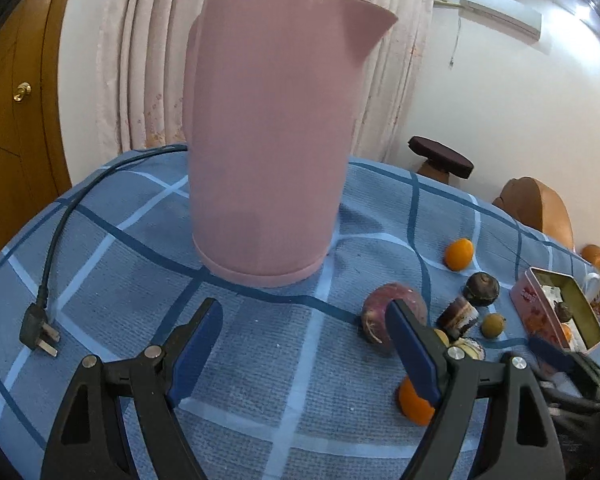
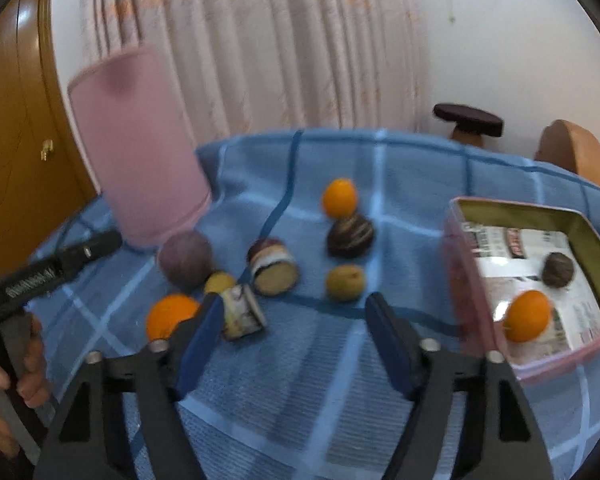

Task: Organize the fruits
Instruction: 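Move the left gripper toward another orange while the right gripper approaches a striped cake-roll slice, then grasp the striped cake-roll slice with the right gripper while the left gripper grasps the orange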

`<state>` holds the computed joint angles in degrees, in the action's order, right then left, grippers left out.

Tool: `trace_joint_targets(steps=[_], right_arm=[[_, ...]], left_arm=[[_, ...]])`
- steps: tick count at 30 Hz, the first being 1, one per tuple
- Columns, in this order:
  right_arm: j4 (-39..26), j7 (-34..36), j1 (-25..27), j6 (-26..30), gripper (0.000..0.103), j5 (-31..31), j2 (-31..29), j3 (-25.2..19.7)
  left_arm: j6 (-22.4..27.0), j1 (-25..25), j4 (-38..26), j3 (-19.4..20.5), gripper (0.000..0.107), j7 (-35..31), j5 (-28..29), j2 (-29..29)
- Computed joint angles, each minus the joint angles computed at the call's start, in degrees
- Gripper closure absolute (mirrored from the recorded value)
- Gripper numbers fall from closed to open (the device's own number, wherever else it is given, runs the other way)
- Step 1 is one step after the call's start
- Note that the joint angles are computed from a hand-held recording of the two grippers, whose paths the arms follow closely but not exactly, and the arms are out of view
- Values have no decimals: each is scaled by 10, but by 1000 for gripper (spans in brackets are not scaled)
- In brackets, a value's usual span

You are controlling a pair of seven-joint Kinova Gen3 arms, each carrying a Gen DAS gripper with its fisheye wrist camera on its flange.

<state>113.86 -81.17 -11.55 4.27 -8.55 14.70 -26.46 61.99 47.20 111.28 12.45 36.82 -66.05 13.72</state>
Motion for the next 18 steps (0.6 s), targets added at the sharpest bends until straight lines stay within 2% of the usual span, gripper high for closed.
trace_joint_targets(steps=[1,2,5,8,10,15,18], right_arm=[[-10,7,-2,15,51,-3,7,-1],[-18,23,7,26,53,-16,14,-12],[-22,63,49,27,53,-33,25,-64],[-22,69,39,28,52,-27,24,-62],[-23,68,22,28,52,-32,23,-43],[-48,93,52,54,51,-66,44,-65],[-52,102,43,61,46,-79,44,-50]], left_arm=[[-1,1,0,1,23,0,-1,0],[-2,0,-1,1,23,-4,-1,1],[-2,0,-6,1,23,-19,1,4],[-4,1,-6,-1,23,-22,3,3],[-10,0,-2,-1,23,-17,4,-2],[-12,-2,-7,2,23,-33,3,1],[-7,1,-17,1,23,-53,6,8]])
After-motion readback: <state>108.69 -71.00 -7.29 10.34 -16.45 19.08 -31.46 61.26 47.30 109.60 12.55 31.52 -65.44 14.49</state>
